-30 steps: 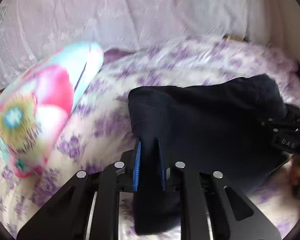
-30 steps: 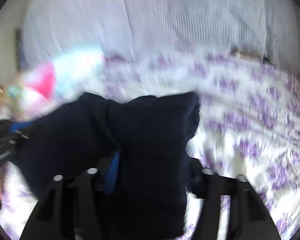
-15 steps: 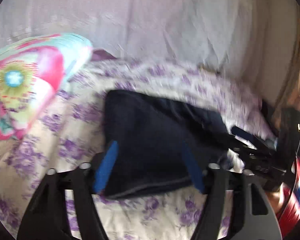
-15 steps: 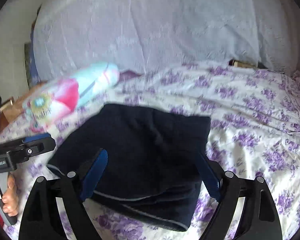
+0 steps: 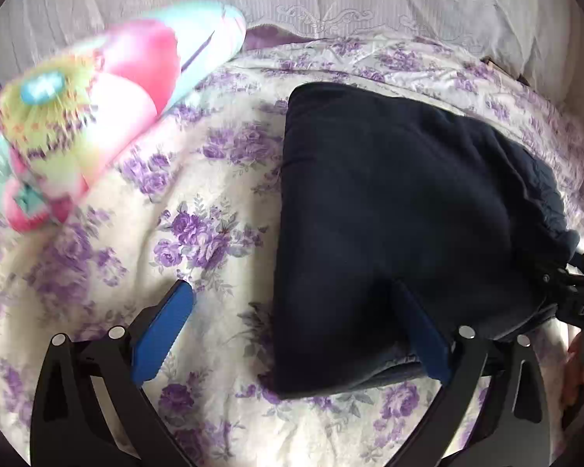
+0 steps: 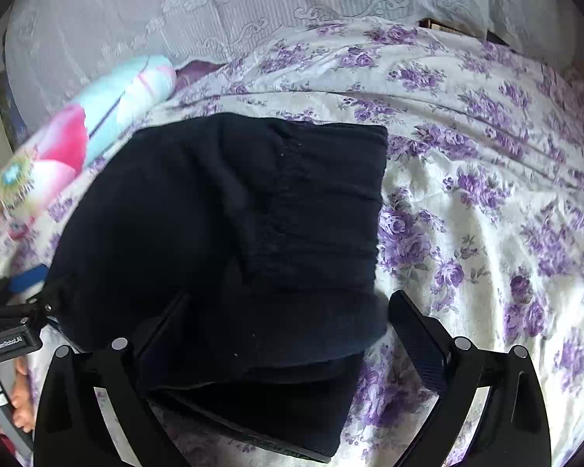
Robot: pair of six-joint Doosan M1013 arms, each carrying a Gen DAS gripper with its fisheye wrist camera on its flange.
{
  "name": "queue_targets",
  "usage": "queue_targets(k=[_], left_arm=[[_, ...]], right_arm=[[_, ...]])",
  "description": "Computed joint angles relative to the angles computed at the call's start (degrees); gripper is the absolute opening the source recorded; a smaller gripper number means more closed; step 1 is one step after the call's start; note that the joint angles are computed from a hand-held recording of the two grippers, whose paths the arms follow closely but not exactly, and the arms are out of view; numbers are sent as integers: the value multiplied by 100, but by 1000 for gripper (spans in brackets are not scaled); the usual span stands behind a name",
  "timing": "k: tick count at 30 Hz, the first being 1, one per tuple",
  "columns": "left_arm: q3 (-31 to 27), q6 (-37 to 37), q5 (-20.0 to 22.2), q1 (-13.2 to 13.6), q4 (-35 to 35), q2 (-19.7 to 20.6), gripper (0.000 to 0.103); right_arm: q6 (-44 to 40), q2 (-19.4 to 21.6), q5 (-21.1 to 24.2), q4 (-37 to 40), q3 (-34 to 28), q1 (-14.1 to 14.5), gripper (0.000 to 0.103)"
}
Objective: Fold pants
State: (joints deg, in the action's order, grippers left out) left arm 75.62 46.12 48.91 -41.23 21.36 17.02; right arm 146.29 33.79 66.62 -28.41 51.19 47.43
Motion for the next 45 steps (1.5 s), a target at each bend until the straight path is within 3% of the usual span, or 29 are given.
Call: queue_targets(k=[1,3,9,13,17,22,29,35,40,45], left_arm=[[109,-43,-201,38,-107,-73,99],[120,-81,-144,21,-98,-90,99],[577,-1059,12,-680,2371,-417,98],[809,-1375,518,-1137,3519,-550,98],[981,-1503,701,-1312,3553,-725,98],[1299,-2075,861,-1533,3568,-1048,98],[1451,-2433,1165,-1838,3834,-1192,98],[1368,-2240,1217,-1816,3756,-1104,98],[1367,-2046,823,-1682,3432,-1132,98],[1252,-2212,983,-1610,3630,-1012,98]], right_arm=[[56,-34,-50,14,57,-4,100],[102,-4,92,-169,0,51,100],[659,-27,473,-1175,53,369,100],[1113,-195,454,-1216,316,457,100],[1574,-327,627,-1028,476,552,100],[2263,-584,426,-1049,873,781,100],[2822,-678,540,-2661,1071,1374,100],[2534,-625,385,-2622,971,1340,100],[2536,-588,249,-2741,935,1345,100],[2386,-297,1082,-3381,525,1460,100]])
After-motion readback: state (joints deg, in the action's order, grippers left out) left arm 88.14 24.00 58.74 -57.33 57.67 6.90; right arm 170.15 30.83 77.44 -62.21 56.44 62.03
